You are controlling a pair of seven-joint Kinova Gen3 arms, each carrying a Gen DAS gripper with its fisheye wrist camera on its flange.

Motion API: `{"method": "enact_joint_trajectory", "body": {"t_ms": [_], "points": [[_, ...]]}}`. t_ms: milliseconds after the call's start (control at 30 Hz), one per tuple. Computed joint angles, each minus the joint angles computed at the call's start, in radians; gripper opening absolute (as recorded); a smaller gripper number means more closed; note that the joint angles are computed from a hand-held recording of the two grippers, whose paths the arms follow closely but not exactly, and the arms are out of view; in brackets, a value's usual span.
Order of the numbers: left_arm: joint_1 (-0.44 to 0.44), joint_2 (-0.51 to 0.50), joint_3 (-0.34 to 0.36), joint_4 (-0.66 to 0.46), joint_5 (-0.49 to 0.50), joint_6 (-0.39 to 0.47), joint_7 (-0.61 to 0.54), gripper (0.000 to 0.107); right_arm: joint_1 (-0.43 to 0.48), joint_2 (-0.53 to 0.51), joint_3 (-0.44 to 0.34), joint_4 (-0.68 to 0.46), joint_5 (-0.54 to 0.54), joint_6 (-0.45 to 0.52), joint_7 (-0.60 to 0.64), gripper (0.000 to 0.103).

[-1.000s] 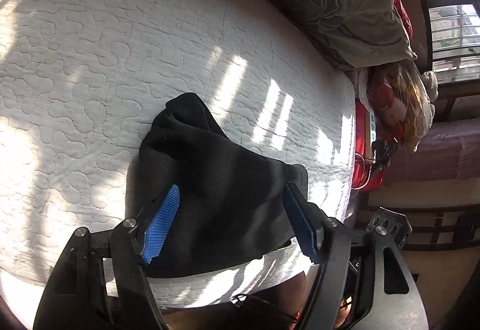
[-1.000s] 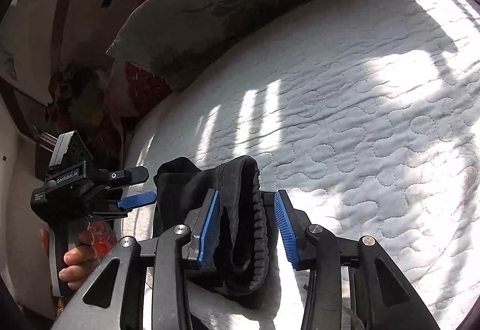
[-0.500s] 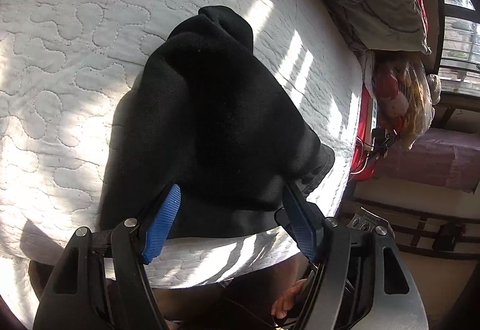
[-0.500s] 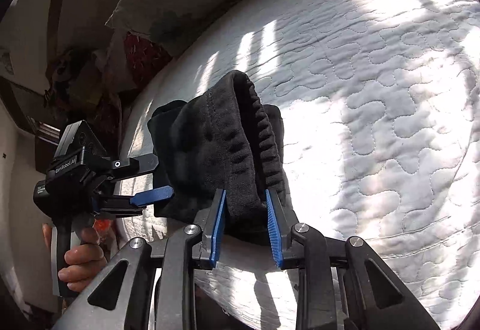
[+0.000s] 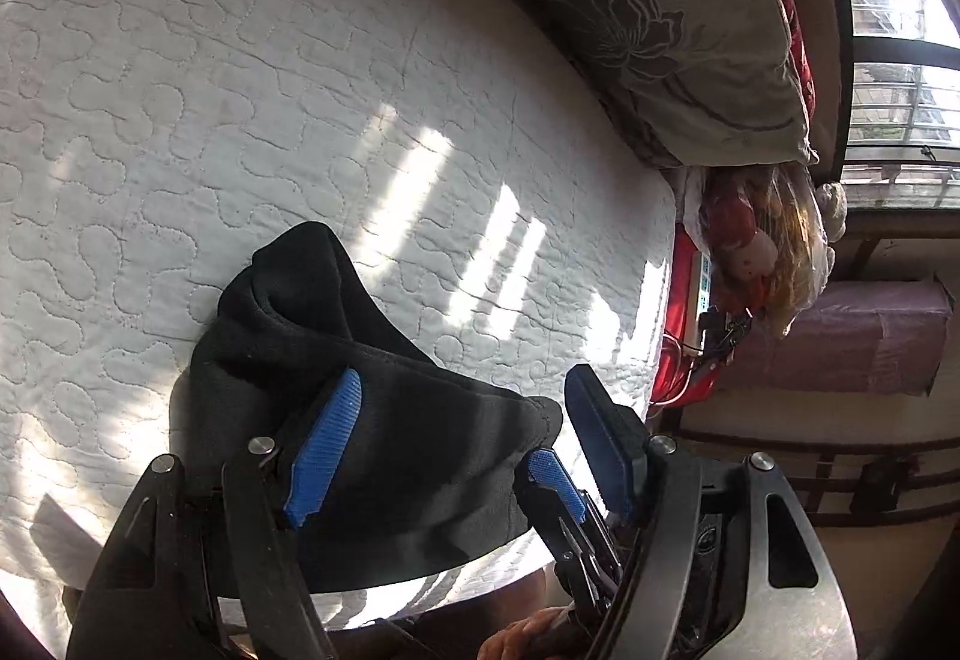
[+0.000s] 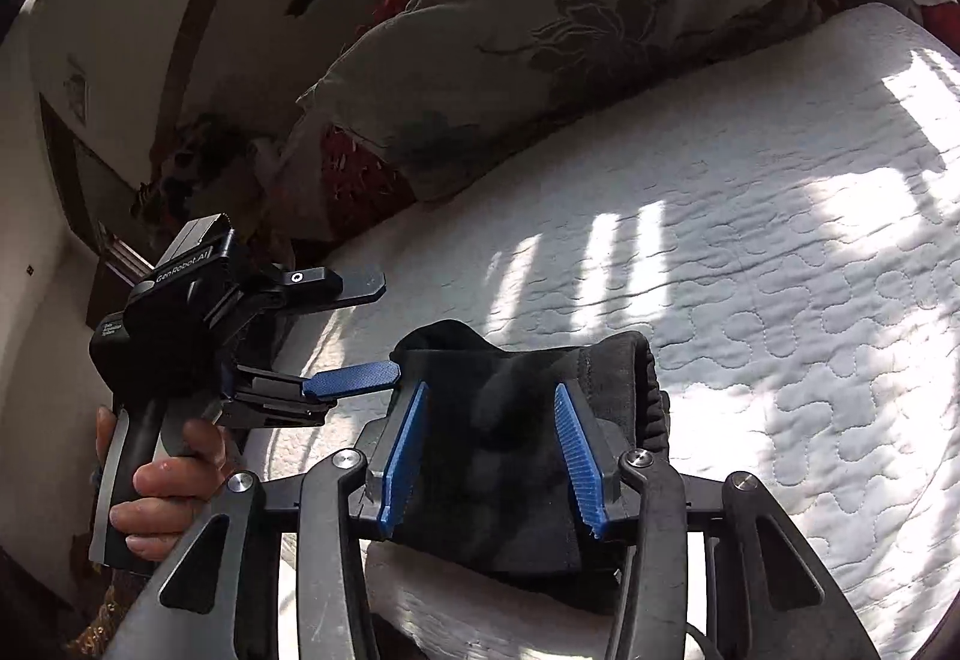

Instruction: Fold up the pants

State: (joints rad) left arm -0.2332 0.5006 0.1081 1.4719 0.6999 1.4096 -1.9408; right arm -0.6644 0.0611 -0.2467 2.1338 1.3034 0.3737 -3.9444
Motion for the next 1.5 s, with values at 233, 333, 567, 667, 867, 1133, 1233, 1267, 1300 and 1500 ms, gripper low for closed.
{"method": "enact_joint_trajectory", "body": {"t_ms": [233, 333, 567, 667, 867, 1133, 1233, 1267, 1300, 1500], "points": [[-0.021, 0.040, 0.022, -0.043, 0.006, 0.054, 0.021, 0.068, 0.050, -0.005, 0.035, 0.041, -0.053, -0.107, 0.038, 0.020], [-0.058, -0.054, 0.011, 0.022, -0.001, 0.070, -0.096, 0.069, 0.058, -0.100, -0.006, 0.081, -0.033, -0.105, 0.014, 0.026], [0.036, -0.169, -0.057, 0.245, -0.147, -0.098, -0.216, 0.070, 0.030, 0.006, -0.083, 0.046, -0.286, 0.006, 0.277, 0.029], [0.049, -0.243, -0.060, 0.271, -0.158, -0.134, -0.231, 0.070, 0.035, -0.044, -0.045, 0.052, -0.370, -0.045, 0.329, 0.029], [0.098, -0.459, -0.098, 0.373, -0.235, -0.300, -0.259, 0.070, 0.171, -0.200, -0.160, 0.086, -0.565, -0.028, 0.425, 0.076], [0.135, -0.600, -0.149, 0.517, -0.291, -0.493, -0.258, 0.070, 0.088, -0.210, -0.067, 0.116, -0.876, 0.011, 0.487, 0.084], [0.140, -0.642, -0.174, 0.568, -0.284, -0.567, -0.263, 0.070, 0.106, -0.198, -0.096, 0.097, -0.941, 0.073, 0.488, 0.088], [0.141, -0.652, -0.189, 0.583, -0.266, -0.582, -0.276, 0.070, 0.115, -0.197, -0.105, 0.090, -0.970, 0.094, 0.505, 0.088], [0.142, -0.658, -0.208, 0.592, -0.244, -0.586, -0.300, 0.070, 0.118, -0.195, -0.106, 0.079, -1.004, 0.122, 0.532, 0.088], [0.127, -0.670, -0.230, 0.608, -0.222, -0.606, -0.346, 0.070, 0.146, -0.184, -0.145, -0.004, -1.049, 0.276, 0.617, 0.088]]}}
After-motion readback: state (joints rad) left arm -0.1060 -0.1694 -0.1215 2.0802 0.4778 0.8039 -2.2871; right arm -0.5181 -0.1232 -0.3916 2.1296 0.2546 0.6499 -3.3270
